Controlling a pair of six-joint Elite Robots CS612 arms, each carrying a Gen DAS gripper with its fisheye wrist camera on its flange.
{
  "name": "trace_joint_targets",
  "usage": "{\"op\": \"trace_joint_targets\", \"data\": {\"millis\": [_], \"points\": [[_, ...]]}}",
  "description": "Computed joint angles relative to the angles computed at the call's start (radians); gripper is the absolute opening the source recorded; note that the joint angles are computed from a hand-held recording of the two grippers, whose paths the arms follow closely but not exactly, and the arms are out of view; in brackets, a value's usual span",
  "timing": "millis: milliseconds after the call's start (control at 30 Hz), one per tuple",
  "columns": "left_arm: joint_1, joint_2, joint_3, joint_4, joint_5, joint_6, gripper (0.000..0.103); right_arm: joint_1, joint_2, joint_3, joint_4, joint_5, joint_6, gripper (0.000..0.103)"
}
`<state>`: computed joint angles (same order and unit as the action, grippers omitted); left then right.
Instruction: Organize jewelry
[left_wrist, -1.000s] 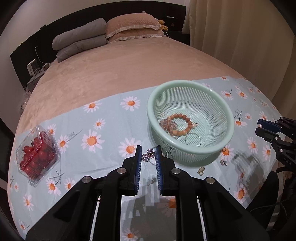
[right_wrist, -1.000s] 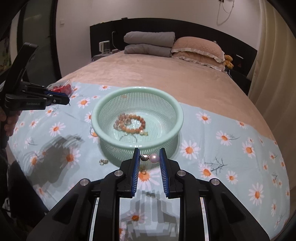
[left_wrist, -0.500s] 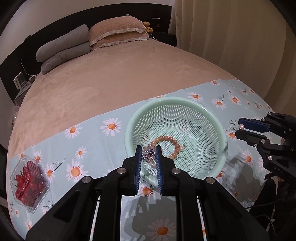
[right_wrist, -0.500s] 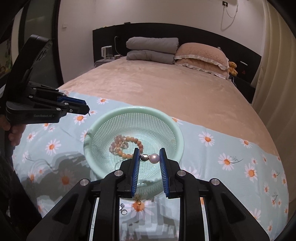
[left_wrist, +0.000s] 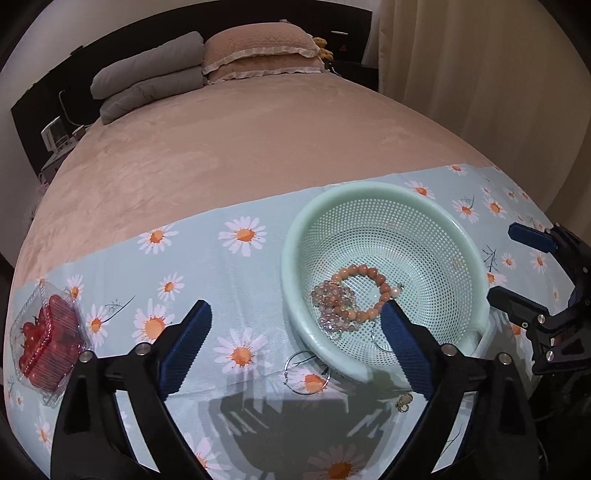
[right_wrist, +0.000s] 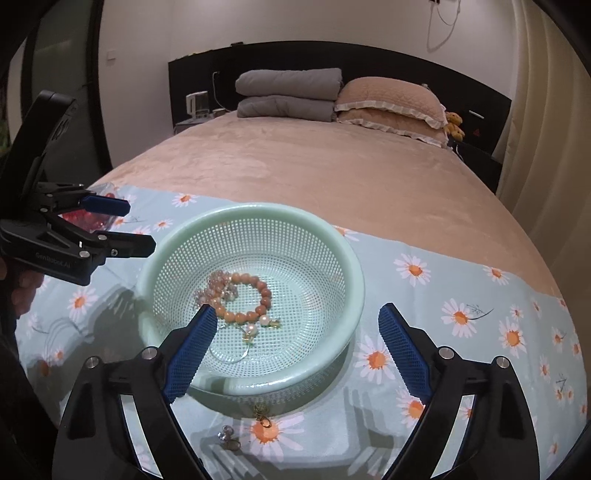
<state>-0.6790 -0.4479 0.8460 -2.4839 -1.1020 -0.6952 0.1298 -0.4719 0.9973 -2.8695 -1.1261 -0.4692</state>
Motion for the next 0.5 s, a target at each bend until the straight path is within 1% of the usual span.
{"op": "trace_joint_targets", "data": {"millis": [133, 300, 500], "points": [[-0.002, -0.036, 0.059, -0.005, 0.016, -0.057, 0.095, -0.003, -0.021, 0.032, -0.023, -0.008, 0.001, 0.085], [-0.012, -0.059, 0.097, 0.025, 0.029, -0.084, 0.096, -0.005, -0.053, 0.084, -0.05, -0.012, -0.017, 0.085], [-0.026, -0.084, 0.142, 0.017, 0.023, -0.103, 0.096, -0.01, -0.09, 0.145, -0.057, 0.002, -0.049, 0.085]]}}
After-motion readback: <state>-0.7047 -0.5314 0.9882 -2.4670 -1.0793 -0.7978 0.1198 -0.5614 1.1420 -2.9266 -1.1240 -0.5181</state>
